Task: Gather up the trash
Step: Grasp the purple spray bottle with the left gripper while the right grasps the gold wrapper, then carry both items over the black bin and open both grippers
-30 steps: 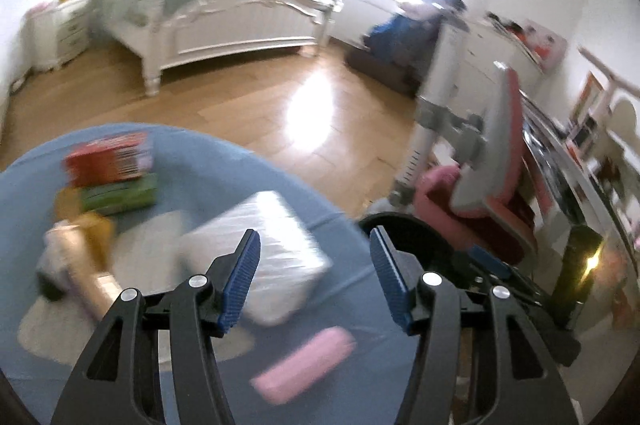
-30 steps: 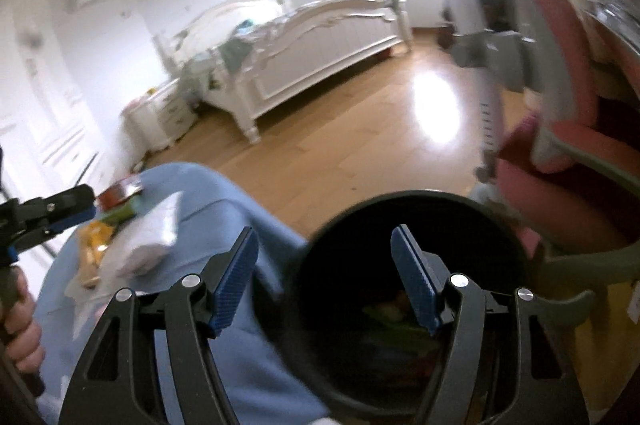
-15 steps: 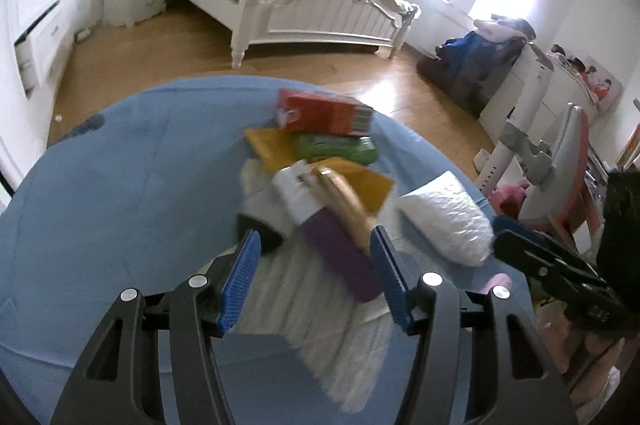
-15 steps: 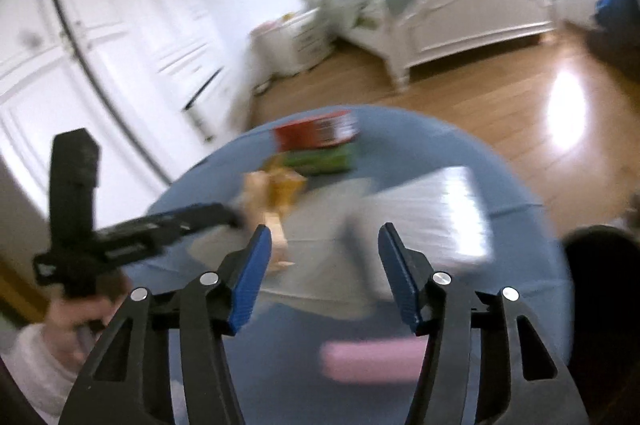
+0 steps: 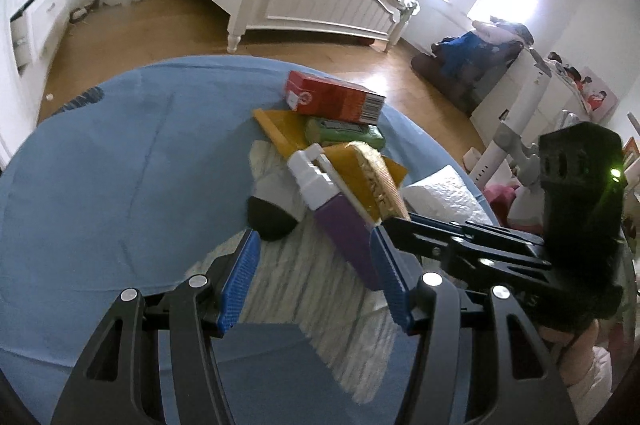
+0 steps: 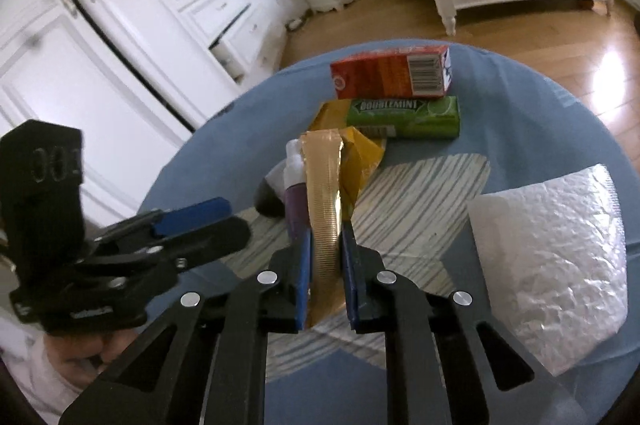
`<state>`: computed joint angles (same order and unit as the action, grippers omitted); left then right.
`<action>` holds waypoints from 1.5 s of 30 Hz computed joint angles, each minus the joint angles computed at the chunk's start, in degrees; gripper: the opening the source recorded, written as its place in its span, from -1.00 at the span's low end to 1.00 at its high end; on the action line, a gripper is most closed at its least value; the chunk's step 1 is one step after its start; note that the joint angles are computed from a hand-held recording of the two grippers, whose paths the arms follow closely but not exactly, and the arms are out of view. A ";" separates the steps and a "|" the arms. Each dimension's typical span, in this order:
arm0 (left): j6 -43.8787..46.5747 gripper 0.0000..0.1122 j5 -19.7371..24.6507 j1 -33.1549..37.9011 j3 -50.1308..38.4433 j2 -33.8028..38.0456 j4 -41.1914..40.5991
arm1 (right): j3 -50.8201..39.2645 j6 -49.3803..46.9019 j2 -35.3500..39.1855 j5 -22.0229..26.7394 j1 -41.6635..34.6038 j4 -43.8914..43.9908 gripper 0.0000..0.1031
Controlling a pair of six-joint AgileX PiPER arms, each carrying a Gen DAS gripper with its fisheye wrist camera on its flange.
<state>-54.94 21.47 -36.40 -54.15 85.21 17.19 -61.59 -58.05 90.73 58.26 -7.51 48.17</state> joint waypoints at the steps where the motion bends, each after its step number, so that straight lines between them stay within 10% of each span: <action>1: 0.67 0.03 -0.07 -0.23 -0.66 0.55 -0.81 | 1.00 -1.06 -1.33 0.59 -1.70 1.44 -0.72; 12: -7.92 -0.17 7.49 -4.44 -12.35 12.47 7.35 | 8.69 -9.09 -11.60 -0.54 -11.10 4.51 -0.72; 24: -21.06 -0.21 7.85 -12.59 -9.99 6.26 21.87 | 11.02 -16.83 -12.31 5.14 -24.09 11.68 -0.72; 37: 8.45 -0.20 10.45 -21.62 -45.87 29.27 0.73 | 8.83 -29.90 -5.79 1.02 -50.92 19.24 -0.72; 45: 24.87 -0.20 23.16 -22.48 -77.35 49.45 -14.99 | 5.14 -36.23 4.26 -4.34 -57.19 20.87 -0.72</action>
<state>-30.07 44.63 -58.88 -131.50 134.66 2.19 -56.44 -94.28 94.99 53.93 -64.70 69.04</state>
